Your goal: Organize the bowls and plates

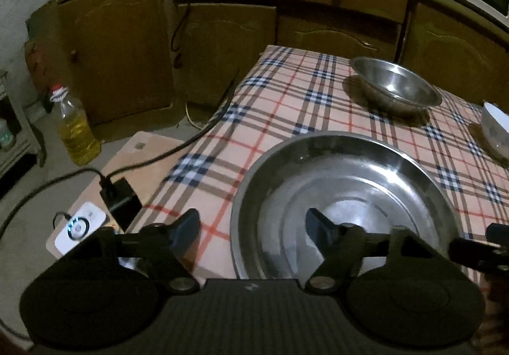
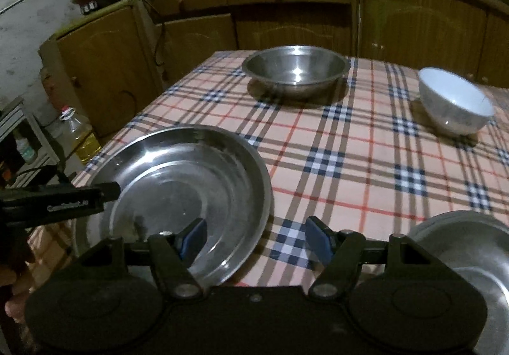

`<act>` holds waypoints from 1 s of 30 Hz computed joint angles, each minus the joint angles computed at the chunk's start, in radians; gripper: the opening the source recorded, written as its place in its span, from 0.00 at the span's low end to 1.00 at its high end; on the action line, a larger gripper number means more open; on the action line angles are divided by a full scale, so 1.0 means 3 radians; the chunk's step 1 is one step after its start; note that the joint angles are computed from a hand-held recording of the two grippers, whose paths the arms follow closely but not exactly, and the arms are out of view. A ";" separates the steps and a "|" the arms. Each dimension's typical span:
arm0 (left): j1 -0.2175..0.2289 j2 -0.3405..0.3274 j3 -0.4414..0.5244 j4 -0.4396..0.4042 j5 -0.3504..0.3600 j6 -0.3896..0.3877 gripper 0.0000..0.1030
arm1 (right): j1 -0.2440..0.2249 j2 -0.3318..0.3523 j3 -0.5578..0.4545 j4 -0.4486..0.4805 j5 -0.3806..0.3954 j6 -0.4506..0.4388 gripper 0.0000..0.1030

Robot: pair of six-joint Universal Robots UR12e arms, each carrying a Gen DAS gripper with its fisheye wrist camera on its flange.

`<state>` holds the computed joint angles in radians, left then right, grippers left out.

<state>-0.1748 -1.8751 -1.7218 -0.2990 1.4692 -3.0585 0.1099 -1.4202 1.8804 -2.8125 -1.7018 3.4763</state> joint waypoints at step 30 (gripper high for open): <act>-0.0021 0.0243 -0.0212 0.0210 -0.0123 -0.0087 0.15 | 0.0023 -0.0273 0.0203 -0.0280 -0.0211 -0.0033 0.20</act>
<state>-0.1812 -1.8021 -1.7855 -0.2361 1.4323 -3.0847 0.1167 -1.5022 1.9413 -2.8966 -1.7651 3.4663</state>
